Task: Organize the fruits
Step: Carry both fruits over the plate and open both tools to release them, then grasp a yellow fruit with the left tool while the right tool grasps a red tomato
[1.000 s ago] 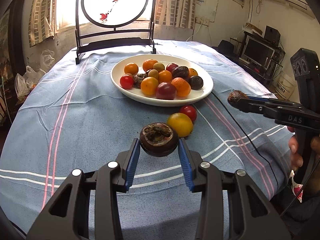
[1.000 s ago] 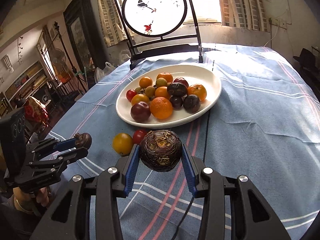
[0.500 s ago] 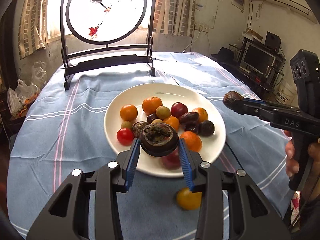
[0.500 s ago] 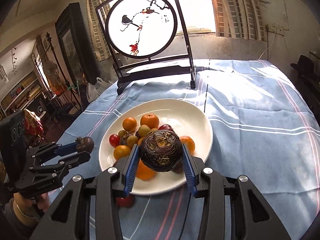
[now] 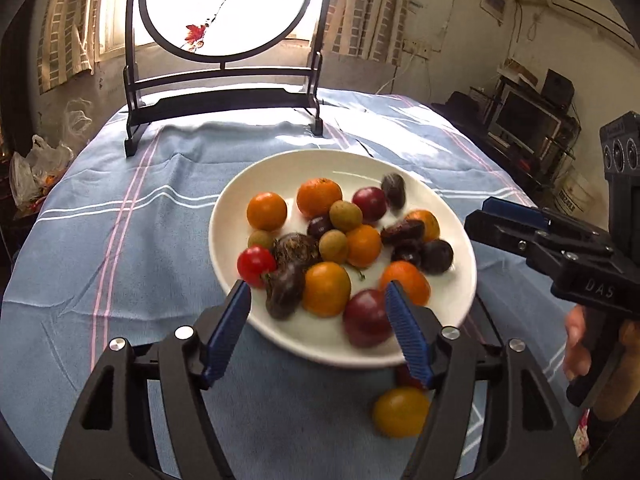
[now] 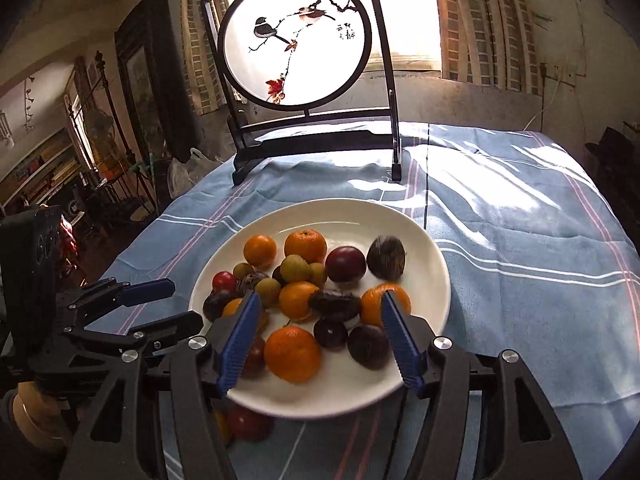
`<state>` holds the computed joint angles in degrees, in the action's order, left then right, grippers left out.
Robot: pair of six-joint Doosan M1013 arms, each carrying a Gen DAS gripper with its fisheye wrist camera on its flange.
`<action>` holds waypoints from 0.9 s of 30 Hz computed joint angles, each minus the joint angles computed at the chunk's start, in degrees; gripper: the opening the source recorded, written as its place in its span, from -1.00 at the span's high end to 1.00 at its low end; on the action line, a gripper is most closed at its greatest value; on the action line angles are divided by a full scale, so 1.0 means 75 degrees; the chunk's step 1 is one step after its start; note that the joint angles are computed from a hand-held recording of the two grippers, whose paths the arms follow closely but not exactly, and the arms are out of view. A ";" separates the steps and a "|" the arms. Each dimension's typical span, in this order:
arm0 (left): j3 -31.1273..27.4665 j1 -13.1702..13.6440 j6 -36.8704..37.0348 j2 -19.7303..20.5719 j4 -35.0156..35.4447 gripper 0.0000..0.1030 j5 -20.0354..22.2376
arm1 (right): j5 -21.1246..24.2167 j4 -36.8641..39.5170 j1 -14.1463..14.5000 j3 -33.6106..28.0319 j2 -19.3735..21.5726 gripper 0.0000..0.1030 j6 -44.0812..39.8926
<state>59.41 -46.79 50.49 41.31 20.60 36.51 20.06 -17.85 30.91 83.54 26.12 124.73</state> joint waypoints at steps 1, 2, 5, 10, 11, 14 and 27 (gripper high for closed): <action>0.0246 -0.0050 0.0182 -0.0123 -0.0096 -0.35 -0.0121 | -0.0116 -0.0092 0.0036 0.0246 -0.0132 -0.22 0.0120; 0.0443 -0.0111 0.0353 -0.0216 -0.0150 -0.37 -0.0174 | -0.0191 -0.0306 0.0078 0.0478 -0.0248 -0.22 0.0373; 0.0818 -0.0318 0.0766 -0.0352 -0.0151 -0.41 -0.0184 | -0.0515 -0.0998 0.0165 0.1163 -0.0545 -0.22 0.1378; 0.0530 -0.0526 0.1475 -0.0107 -0.0276 0.02 0.0308 | -0.1137 -0.1050 0.0135 0.1912 -0.0839 -0.22 0.2424; 0.0359 -0.0538 0.1636 -0.0009 -0.0397 0.12 0.0526 | -0.1236 -0.1073 0.0135 0.1994 -0.0878 -0.22 0.2528; 0.0048 -0.0554 0.1536 0.0184 -0.0192 0.14 0.0815 | -0.1292 -0.1175 0.0162 0.2077 -0.0916 -0.22 0.2618; 0.1369 -0.0555 0.0060 -0.0710 0.0437 0.26 -0.0431 | -0.0230 0.0104 0.0379 0.1481 -0.0580 -0.22 0.0425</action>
<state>69.68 -50.95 50.94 35.98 23.88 33.28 18.33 -17.07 33.76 94.65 21.77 127.92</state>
